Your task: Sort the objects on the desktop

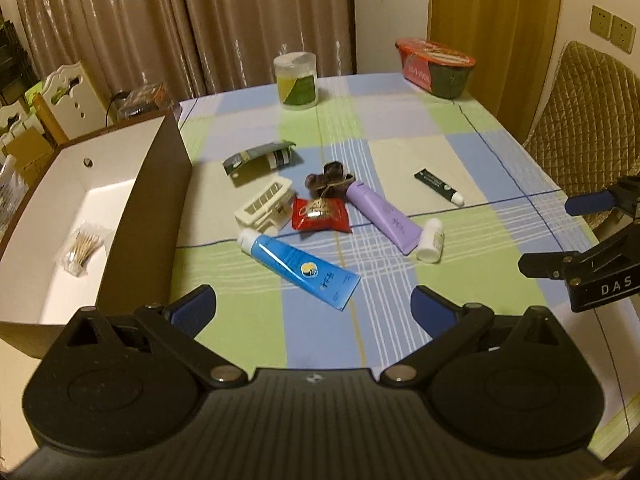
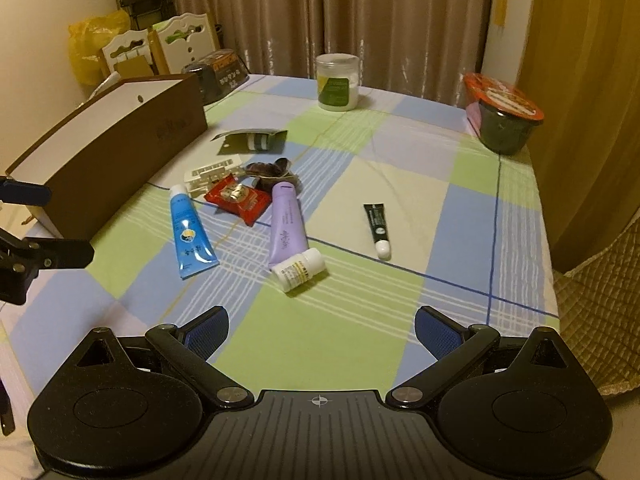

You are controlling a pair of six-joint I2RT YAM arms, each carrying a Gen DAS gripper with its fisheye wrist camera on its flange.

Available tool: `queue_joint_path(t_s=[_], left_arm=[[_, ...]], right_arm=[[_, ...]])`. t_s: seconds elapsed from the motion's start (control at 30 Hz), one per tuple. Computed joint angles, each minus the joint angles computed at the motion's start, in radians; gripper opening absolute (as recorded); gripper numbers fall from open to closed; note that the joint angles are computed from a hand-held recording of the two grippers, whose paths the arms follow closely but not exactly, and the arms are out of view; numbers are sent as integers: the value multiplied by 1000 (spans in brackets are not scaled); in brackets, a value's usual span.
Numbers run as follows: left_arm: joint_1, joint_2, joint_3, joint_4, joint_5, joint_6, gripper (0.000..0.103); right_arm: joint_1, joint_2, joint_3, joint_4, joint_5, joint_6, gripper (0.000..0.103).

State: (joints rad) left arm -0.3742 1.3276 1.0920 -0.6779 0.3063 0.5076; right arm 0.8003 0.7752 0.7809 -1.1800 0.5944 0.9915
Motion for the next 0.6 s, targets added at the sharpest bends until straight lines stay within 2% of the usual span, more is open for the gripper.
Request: queue_joint_path(t_s=[0.6], left_arm=[[57,-15,-60,-57,32,72,102]], right_arm=[[-5,85,16,49,-22,25,102]])
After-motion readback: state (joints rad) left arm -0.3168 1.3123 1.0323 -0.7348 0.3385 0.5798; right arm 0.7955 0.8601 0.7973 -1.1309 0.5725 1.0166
